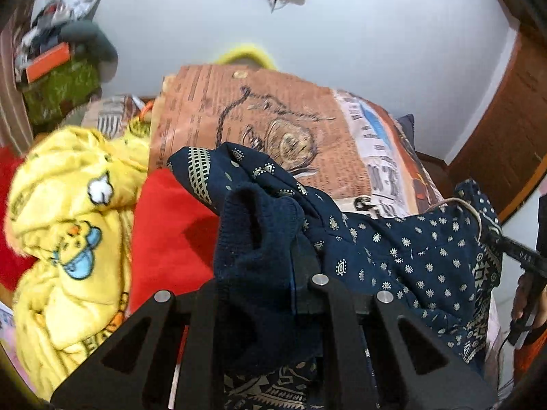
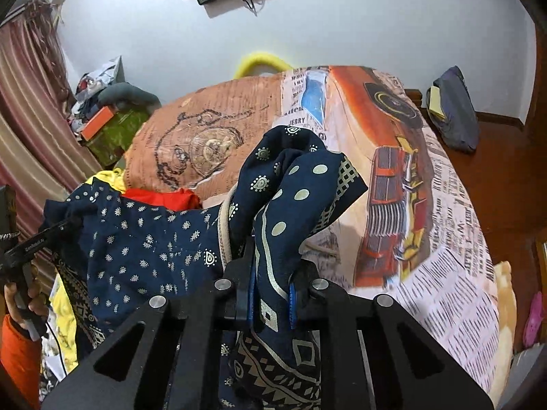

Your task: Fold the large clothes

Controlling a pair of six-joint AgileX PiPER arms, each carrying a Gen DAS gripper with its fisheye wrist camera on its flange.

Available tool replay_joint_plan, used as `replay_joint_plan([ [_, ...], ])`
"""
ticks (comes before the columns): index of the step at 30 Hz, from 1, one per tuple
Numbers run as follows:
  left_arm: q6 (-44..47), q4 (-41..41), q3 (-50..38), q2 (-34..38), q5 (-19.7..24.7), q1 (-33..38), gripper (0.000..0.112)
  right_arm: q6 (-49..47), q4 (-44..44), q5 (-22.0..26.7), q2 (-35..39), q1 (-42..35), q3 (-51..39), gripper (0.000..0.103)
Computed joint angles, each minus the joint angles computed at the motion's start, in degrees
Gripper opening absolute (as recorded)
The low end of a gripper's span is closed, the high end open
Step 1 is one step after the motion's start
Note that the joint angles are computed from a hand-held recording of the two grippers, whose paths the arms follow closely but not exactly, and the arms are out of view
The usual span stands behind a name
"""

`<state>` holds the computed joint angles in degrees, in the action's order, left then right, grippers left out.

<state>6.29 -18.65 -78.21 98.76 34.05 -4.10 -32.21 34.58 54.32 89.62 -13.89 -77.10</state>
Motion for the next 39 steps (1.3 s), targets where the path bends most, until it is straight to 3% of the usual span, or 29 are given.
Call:
replay_joint_plan([
  [4,1.2,-2.1,-2.3,5.8,0.5,1.6,0.012,2.0,-2.0,-2.9,3.0,1.5,0.1,0.012],
  [12,2.8,-3.4,-2.4,14.0,-0.2,4.0,0.015,1.4,-1.9,-3.4,8.6,-1.3,0.6,0.014],
  [15,0.0,0.6,-1.7,14.7,-0.5,3.2,0.022,1.4,-2.2,-3.9,8.7,-1.4,1.5,0.016],
  [19,-3.0,5.4,0.4,13.4,-0.5,1.6,0.022,3.5,-5.6,-2.9,7.9,-0.6,0.7,0.019],
  [23,-7.8,13.3,3.7,9.6,-0.6,-1.0,0.023,5.9,-10.8,-2.7,5.0,0.5,1.6,0.019],
  [27,-7.2,12.6,6.9,3.7,0.3,-1.6,0.023,5.9,-12.7,-0.4,-0.5,-0.3,3.9,0.019],
  [39,-7.7,13.7,15.5,-20.6,5.2,-5.7,0.033,-2.4,-5.5,11.5,-19.5,-7.1,7.4,0.02],
])
